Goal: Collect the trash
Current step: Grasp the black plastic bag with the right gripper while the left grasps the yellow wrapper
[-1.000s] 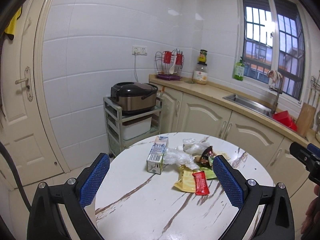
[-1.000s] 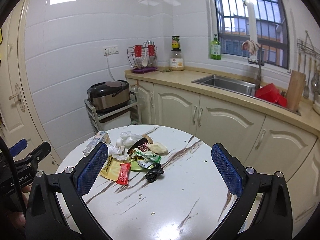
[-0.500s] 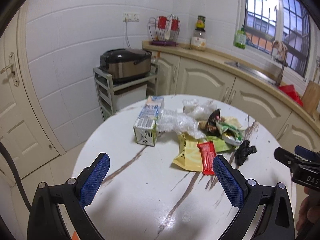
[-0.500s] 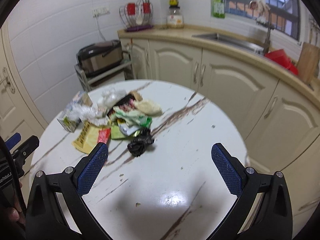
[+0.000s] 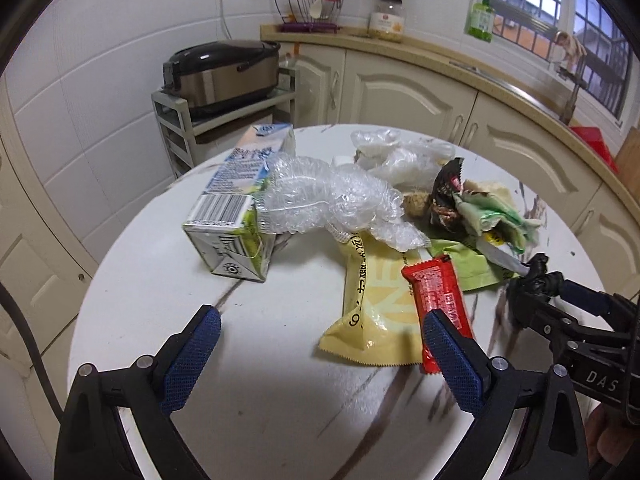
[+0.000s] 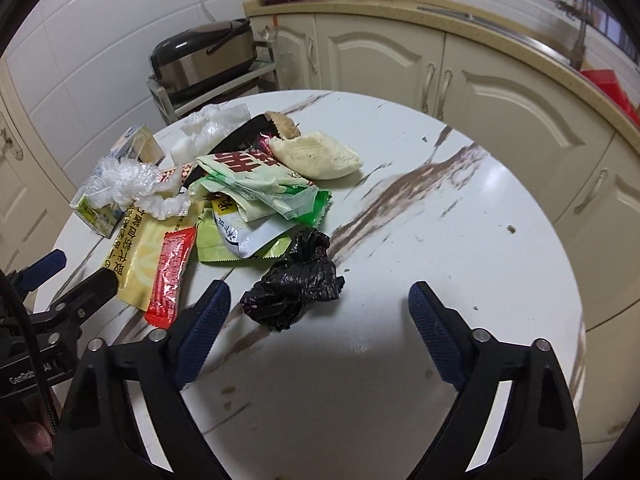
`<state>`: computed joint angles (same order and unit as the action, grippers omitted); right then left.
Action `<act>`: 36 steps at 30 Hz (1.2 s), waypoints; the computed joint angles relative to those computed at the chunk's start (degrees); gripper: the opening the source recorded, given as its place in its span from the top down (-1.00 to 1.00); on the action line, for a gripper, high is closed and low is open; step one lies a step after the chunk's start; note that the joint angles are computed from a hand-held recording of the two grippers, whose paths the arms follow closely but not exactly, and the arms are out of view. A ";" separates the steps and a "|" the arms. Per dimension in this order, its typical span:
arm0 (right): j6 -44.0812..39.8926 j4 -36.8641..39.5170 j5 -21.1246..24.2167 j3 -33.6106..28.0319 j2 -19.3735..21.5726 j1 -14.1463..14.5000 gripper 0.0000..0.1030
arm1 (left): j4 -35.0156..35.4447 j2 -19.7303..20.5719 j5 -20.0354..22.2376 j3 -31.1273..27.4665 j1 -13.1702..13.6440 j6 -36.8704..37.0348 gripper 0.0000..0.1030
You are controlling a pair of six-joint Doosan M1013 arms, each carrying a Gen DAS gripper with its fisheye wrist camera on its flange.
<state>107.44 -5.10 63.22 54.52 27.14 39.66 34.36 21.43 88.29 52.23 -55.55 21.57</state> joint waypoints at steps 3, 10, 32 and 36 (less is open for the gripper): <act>-1.27 1.43 0.56 -0.43 0.60 -0.31 -0.24 | -3.34 0.01 -2.35 0.39 2.08 0.84 -0.39; -3.85 2.29 -0.85 1.03 -0.35 -0.50 0.48 | -4.62 -0.12 -7.71 1.11 4.11 2.85 0.67; -3.43 6.22 -7.13 10.07 -7.88 -2.02 0.54 | -0.49 -8.52 -12.87 12.56 -1.72 -2.44 0.97; -3.55 6.47 -7.91 11.46 -9.00 -1.76 0.54 | -0.76 -8.04 -9.17 12.15 -3.16 -3.57 0.88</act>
<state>103.89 1.37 55.31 65.98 18.14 37.90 33.61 13.39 79.12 64.38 -58.71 18.00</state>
